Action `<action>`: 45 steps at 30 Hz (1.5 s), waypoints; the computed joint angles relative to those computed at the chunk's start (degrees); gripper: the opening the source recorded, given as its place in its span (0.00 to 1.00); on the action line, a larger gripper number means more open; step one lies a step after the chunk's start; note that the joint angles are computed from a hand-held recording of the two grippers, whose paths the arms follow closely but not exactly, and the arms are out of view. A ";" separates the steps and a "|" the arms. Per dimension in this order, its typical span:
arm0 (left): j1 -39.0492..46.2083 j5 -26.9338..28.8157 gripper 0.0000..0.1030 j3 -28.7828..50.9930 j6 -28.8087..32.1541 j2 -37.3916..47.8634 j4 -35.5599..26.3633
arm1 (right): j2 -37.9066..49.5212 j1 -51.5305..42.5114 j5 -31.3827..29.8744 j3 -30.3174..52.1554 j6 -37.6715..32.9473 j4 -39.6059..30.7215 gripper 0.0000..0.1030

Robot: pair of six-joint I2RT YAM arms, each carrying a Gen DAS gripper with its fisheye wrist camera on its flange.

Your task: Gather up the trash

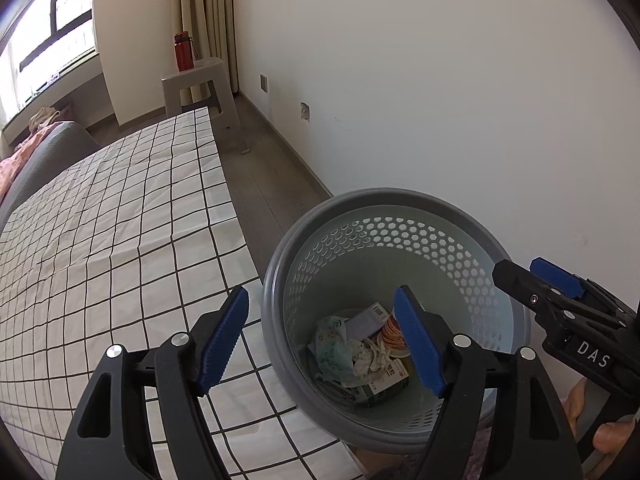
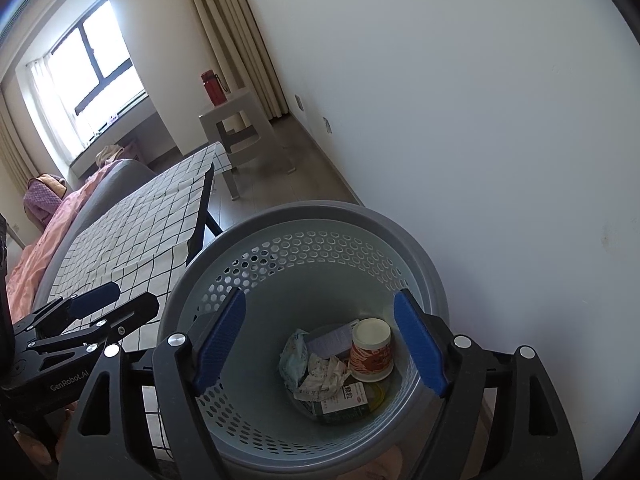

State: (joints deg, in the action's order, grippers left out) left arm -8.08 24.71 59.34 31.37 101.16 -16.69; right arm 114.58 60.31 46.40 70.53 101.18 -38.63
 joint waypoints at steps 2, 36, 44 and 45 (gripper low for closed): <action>-0.04 -0.23 0.73 0.07 -0.12 0.04 -0.09 | -0.03 0.01 0.05 -0.02 0.07 0.01 0.73; -0.42 -2.89 0.81 -0.22 -1.71 0.13 1.36 | 0.06 -0.10 0.02 0.23 -0.25 -0.08 0.78; -0.52 -3.70 0.81 -0.10 -2.30 0.15 1.49 | -0.04 -0.16 -0.14 0.44 -0.56 -0.27 0.79; -0.54 -3.79 0.81 0.04 -2.44 0.26 1.39 | -0.05 -0.16 -0.14 0.41 -0.57 -0.21 0.80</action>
State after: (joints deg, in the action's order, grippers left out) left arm -8.62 20.92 59.38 28.93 101.42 -15.30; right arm 114.54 60.15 46.26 70.94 100.61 -38.84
